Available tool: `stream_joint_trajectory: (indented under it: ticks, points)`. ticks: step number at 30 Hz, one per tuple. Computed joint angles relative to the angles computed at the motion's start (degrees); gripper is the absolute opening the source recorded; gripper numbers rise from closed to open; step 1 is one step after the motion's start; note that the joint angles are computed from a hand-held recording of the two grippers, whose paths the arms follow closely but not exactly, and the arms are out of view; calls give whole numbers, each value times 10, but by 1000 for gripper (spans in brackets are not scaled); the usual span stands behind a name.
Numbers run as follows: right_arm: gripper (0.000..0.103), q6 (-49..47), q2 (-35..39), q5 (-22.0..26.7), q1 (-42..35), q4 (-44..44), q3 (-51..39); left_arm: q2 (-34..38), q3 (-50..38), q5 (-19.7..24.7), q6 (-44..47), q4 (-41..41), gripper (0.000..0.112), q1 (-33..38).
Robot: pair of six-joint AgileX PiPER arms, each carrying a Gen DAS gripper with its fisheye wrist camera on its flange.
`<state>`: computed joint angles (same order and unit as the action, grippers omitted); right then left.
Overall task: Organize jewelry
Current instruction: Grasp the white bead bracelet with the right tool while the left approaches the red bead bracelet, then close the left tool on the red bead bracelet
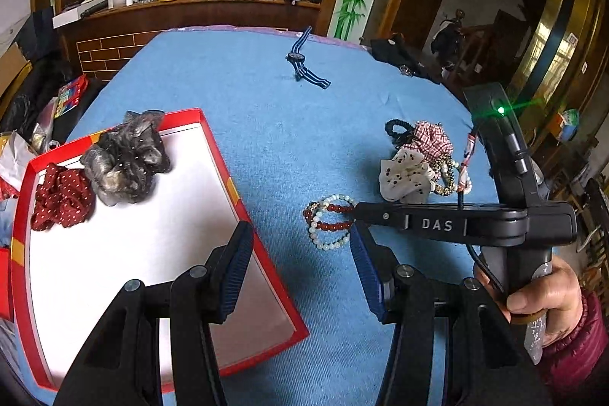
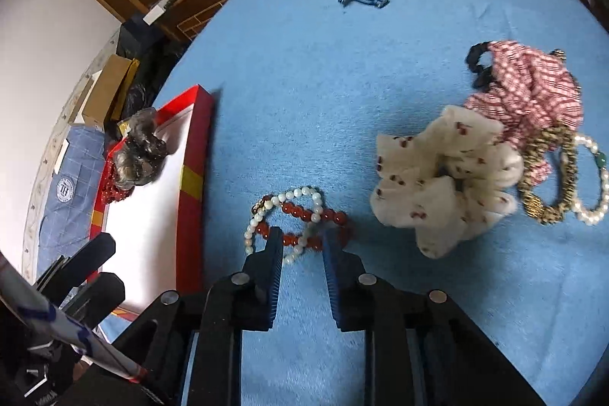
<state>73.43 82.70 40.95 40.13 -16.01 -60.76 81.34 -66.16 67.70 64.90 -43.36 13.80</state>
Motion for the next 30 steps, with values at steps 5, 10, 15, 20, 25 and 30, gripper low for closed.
stream_joint_trajectory:
  ticks: [5,10,15,20,25,30]
  points:
    - [15,-50,35,7,-18,29,-24,5,2,-15,-7,8,50,-16]
    - [7,-16,11,-43,-17,-2,19,7,6,-33,-20,25,50,-31]
    - [7,148,-116,-114,16,-155,131,12,7,-41,-34,35,50,-59]
    - [7,368,-239,-67,83,-363,229,-2,32,-50,-7,42,40,-116]
    - [7,426,-310,-119,54,-422,306,-3,53,-93,-35,99,17,-206]
    - [7,395,-335,-171,20,-401,319,-7,74,-158,-64,153,14,-275]
